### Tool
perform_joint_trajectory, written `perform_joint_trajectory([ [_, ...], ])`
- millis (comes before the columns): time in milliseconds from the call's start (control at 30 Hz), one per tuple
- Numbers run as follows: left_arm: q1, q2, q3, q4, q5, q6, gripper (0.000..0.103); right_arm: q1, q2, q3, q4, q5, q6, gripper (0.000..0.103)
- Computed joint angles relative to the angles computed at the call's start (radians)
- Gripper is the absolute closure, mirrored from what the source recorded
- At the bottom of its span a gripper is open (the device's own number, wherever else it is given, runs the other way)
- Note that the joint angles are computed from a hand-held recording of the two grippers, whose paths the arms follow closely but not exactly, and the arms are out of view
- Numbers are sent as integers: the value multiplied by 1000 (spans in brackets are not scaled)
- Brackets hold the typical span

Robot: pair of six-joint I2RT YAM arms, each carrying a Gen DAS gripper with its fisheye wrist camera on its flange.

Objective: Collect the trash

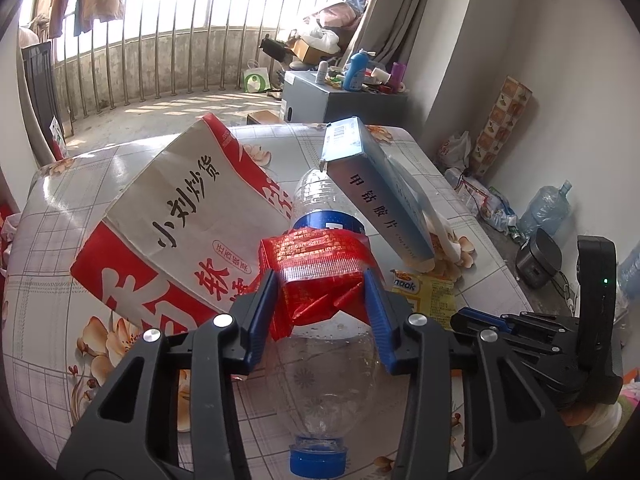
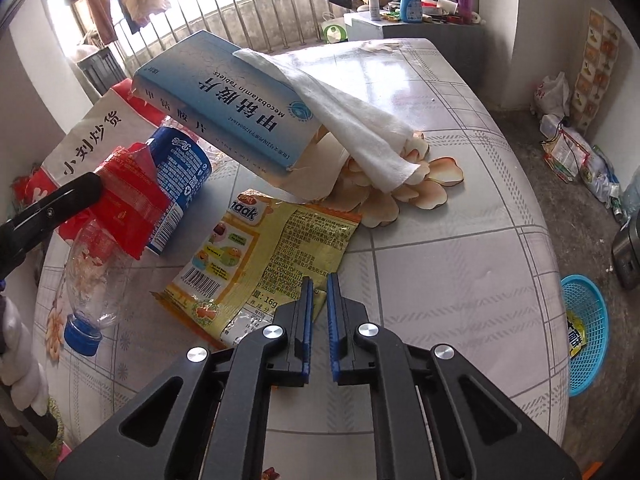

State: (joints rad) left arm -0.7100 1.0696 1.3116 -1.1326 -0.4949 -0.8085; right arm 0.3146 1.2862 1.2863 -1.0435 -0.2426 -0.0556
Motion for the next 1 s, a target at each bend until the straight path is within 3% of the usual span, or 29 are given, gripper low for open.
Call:
perform_joint_trajectory([
  [333,-36,-24,0,-7,-31,2,68,-150,-19,-24,-75,-176,-65,100],
  [833,-202,-51,65,-22,-130,-25,70,-420,-37,29,-212,-339,-200,100],
  [1000,-272,-33,69,-25,-138,-60,70,-494,6,70,-323,-474,-275,100],
])
